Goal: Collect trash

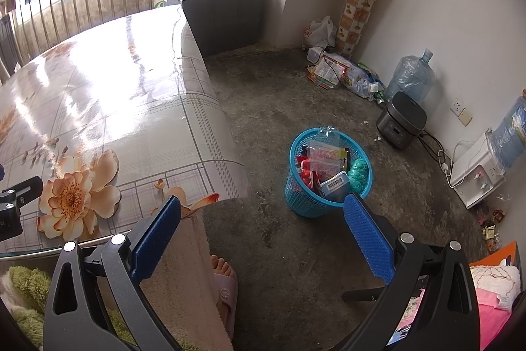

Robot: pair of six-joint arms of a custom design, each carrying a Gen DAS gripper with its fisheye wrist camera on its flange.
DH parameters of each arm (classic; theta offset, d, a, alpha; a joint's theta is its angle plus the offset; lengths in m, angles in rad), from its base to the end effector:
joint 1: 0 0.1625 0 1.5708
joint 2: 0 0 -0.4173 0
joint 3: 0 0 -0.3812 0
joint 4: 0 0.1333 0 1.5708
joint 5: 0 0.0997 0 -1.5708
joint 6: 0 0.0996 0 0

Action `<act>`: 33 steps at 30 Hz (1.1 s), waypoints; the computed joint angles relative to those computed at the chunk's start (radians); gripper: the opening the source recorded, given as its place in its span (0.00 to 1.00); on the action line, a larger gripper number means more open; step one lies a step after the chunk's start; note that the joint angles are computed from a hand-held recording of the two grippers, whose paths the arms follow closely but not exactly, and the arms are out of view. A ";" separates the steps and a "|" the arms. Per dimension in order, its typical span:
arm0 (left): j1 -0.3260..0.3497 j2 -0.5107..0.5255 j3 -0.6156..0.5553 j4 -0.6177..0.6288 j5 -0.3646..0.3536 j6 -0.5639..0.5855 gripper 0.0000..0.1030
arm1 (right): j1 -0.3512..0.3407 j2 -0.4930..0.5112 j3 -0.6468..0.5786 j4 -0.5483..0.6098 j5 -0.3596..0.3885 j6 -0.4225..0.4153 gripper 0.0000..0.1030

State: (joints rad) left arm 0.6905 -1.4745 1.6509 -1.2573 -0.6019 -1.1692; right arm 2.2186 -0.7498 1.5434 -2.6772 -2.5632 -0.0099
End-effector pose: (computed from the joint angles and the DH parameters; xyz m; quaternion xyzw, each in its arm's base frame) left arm -0.2304 -0.4698 0.4143 -0.0118 0.8658 -0.2747 0.4180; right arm 0.4527 -0.5156 0.1540 0.2104 -0.8461 0.2775 0.4036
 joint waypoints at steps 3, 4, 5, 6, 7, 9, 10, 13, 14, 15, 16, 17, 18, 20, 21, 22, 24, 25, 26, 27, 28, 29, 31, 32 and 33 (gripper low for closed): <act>0.000 0.000 -0.001 -0.001 -0.001 0.002 0.91 | 0.001 0.003 -0.005 0.004 0.001 0.002 0.94; 0.001 0.000 -0.001 -0.001 0.000 0.004 0.91 | 0.001 0.003 -0.004 0.003 0.002 0.000 0.93; 0.000 0.000 -0.001 -0.001 0.001 0.003 0.91 | 0.001 0.004 -0.006 0.003 0.002 -0.001 0.93; 0.000 -0.001 0.000 -0.002 0.001 0.002 0.91 | 0.002 0.005 -0.007 0.003 0.001 -0.002 0.94; 0.001 -0.001 -0.001 -0.002 0.001 0.003 0.91 | 0.003 0.009 -0.011 0.003 0.001 -0.003 0.94; 0.000 -0.001 -0.001 0.000 0.001 0.002 0.91 | 0.004 0.010 -0.012 0.005 0.001 -0.002 0.94; 0.001 -0.001 -0.001 -0.002 0.001 0.004 0.91 | 0.004 0.010 -0.012 0.004 0.001 -0.001 0.94; 0.002 -0.001 -0.002 -0.001 0.001 0.004 0.91 | 0.003 0.010 -0.012 0.004 0.001 -0.003 0.94; 0.002 -0.001 -0.002 -0.001 0.001 0.004 0.91 | 0.004 0.010 -0.013 0.005 0.001 -0.003 0.94; 0.002 -0.002 -0.002 -0.002 0.001 0.006 0.91 | 0.003 0.009 -0.012 0.005 0.001 -0.003 0.94; 0.002 -0.002 -0.002 -0.002 0.001 0.006 0.91 | 0.003 0.009 -0.012 0.005 0.001 -0.002 0.94; 0.002 -0.002 -0.002 -0.002 0.001 0.006 0.91 | 0.003 0.009 -0.012 0.005 0.001 -0.002 0.94; 0.002 -0.001 -0.002 -0.001 0.001 0.004 0.91 | 0.003 0.009 -0.012 0.005 0.002 -0.002 0.94; 0.002 -0.002 -0.002 -0.001 0.000 0.005 0.91 | 0.004 0.010 -0.013 0.005 0.001 -0.001 0.93; 0.002 -0.002 -0.002 -0.001 0.000 0.005 0.91 | 0.003 0.009 -0.012 0.004 0.002 -0.002 0.94; 0.003 -0.002 -0.003 -0.001 0.001 0.007 0.91 | 0.003 0.009 -0.012 0.005 0.001 -0.002 0.94; 0.002 -0.002 -0.003 0.000 0.000 0.006 0.91 | 0.004 0.009 -0.012 0.005 0.001 -0.002 0.94; 0.003 -0.002 -0.003 -0.001 0.000 0.006 0.91 | 0.004 0.009 -0.012 0.005 0.001 -0.002 0.94; 0.002 -0.002 -0.003 0.000 0.000 0.005 0.91 | 0.003 0.009 -0.011 0.005 0.002 -0.001 0.94; 0.003 -0.002 -0.003 -0.001 0.001 0.007 0.91 | 0.004 0.010 -0.013 0.006 0.002 0.001 0.94; 0.002 -0.002 -0.003 0.000 0.000 0.007 0.91 | 0.003 0.010 -0.015 0.007 0.002 -0.001 0.94; 0.002 -0.002 -0.003 0.000 0.000 0.007 0.91 | 0.003 0.010 -0.015 0.007 0.002 -0.001 0.94; 0.002 -0.002 -0.002 0.000 0.000 0.005 0.91 | 0.004 0.010 -0.015 0.007 0.003 0.000 0.94; 0.002 -0.003 -0.002 -0.001 0.001 0.006 0.91 | 0.004 0.010 -0.015 0.007 0.003 -0.001 0.94; 0.001 -0.003 -0.002 0.000 0.001 0.004 0.91 | 0.004 0.010 -0.015 0.007 0.003 -0.001 0.94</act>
